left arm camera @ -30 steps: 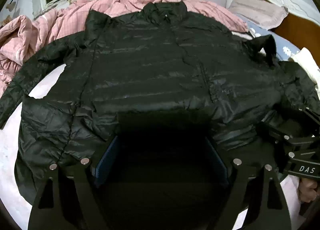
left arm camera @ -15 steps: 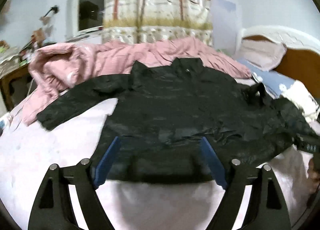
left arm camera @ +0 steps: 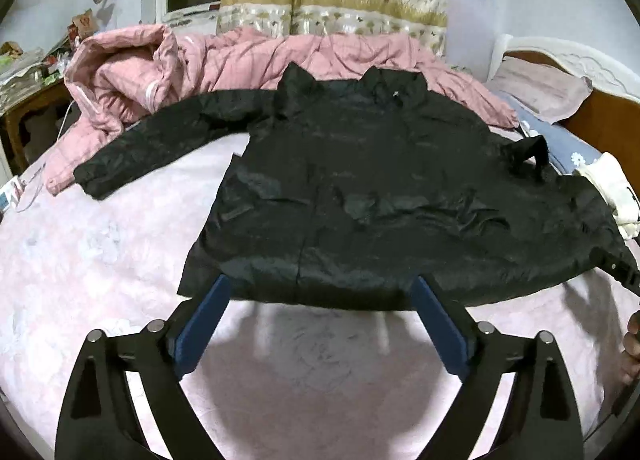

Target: Fold large clothes

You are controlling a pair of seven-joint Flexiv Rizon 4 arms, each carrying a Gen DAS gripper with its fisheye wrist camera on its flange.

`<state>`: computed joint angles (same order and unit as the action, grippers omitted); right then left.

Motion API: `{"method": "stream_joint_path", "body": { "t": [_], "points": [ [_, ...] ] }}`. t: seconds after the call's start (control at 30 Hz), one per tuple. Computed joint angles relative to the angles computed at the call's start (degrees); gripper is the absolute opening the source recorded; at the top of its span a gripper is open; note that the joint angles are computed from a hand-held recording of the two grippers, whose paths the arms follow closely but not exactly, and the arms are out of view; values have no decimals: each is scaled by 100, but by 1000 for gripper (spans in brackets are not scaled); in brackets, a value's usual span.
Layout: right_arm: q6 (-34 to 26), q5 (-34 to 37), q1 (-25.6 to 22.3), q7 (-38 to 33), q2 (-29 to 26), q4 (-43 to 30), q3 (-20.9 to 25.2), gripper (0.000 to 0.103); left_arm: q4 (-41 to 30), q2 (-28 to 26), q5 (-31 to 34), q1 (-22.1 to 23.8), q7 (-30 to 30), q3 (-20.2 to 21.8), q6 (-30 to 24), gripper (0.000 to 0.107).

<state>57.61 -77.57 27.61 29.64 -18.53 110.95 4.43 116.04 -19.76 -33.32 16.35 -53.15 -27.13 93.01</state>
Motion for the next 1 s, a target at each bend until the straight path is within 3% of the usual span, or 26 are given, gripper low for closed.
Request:
{"method": "stream_joint_path", "body": {
  "t": [0.1,0.2,0.27,0.43,0.5,0.57,0.63,0.7,0.8,0.83,0.93,0.97,1.0],
  "points": [
    [131,90,-40,-16,-48,-4,0,87,-41,-57,-23,-25,-52,91,-109,99],
    [762,190,-195,74,-154,16,-49,87,-199,-139,58,-355,-185,559,-406,99],
    [1371,95,-325,373,-248,42,-159,87,-255,-195,-20,-425,-154,653,-532,99],
    [1678,-100,-305,692,-367,-27,-365,87,-380,-313,-1133,-78,340,157,-1078,98],
    [1989,-471,-379,1147,-445,-90,-481,87,-532,-401,-1410,-140,333,230,-1289,91],
    [2381,-1212,-555,2039,-526,-211,-602,87,-644,-460,-1868,-93,423,171,-1614,91],
    [2386,-1495,-700,2313,-563,-285,-517,86,-716,-514,-2208,-160,512,184,-1606,91],
    [1958,-940,-669,1707,-565,-252,-339,78,-802,-580,-2297,-346,592,320,-1432,89],
    [626,577,-318,262,-469,-209,-151,74,-1006,-710,-1737,-986,-54,1153,-1248,73],
    [533,724,-274,155,-457,-200,-184,72,-1013,-725,-1444,-1129,-434,1379,-1127,70],
    [977,327,-312,799,-397,-56,-460,66,-960,-747,-1348,-1118,-488,1309,-679,66],
    [1018,235,-332,899,-379,-36,-490,64,-954,-760,-1269,-1091,-567,1287,-600,58],
    [1019,160,-346,965,-367,-28,-503,50,-917,-750,-1360,-1047,-502,1199,-475,24]
  ]
}}
